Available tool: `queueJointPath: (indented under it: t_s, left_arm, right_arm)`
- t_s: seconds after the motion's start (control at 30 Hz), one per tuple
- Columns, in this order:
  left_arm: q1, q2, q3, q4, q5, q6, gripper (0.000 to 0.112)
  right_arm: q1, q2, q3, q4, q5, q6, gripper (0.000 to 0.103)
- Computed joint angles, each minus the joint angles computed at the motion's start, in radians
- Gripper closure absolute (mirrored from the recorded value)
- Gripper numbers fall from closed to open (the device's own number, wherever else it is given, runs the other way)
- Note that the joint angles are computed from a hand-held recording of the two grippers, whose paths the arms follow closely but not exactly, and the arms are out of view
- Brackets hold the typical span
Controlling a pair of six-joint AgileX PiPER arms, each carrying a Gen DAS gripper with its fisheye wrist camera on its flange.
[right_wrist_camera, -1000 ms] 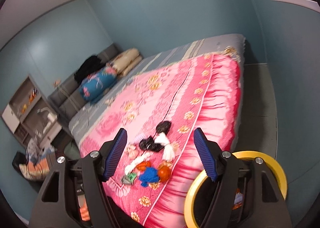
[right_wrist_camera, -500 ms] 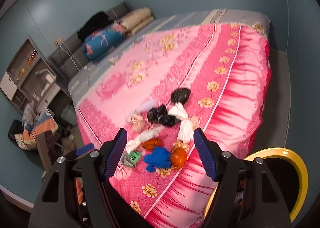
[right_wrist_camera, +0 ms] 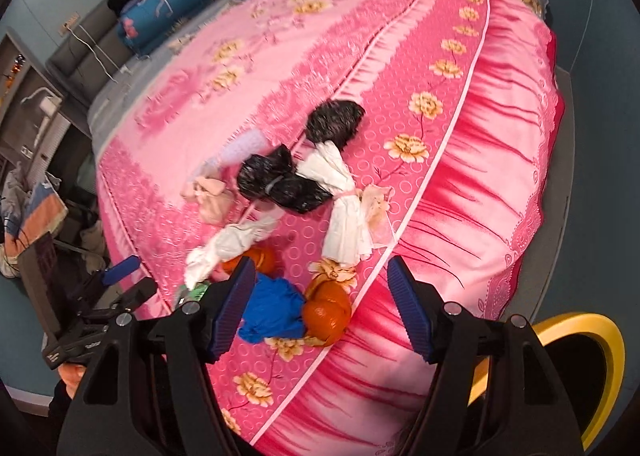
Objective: Collect trash
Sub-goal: 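Move both tools back over the bed toward the white tissues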
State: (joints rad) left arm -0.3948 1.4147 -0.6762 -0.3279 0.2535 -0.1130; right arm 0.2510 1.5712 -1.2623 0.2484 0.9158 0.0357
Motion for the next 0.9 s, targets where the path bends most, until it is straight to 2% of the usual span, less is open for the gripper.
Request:
queueJointPath:
  t_s: [0.4,0.6,0.7,0.83,0.9]
  left_arm:
    - [0.041,0.205,-0.068,-0.266,-0.02,0.335,0.023]
    - [0.03,0.269,-0.122,-0.183,-0.002,0.288,0.03]
    - [0.033,0.296,-0.139,-0.19,0.005,0.299,0.033]
    - [0.033,0.33,-0.167,-0.195,0.019,0.304,0.043]
    - [0.033,0.344,-0.178,-0.2,0.025,0.307,0.049]
  right_arm:
    - [0.02,0.316,-0.2,-0.043,0.059,0.06,0.039]
    - [0.017,0.408,-0.275,-0.058,0.089,0.093,0.039]
    - [0.038,0.429,-0.286,-0.104,0.083,0.125,0.039]
    - [0.054,0.461,-0.305,-0.131,0.09,0.145,0.04]
    - [0.062,0.481,-0.317,-0.141,0.098,0.151,0.047]
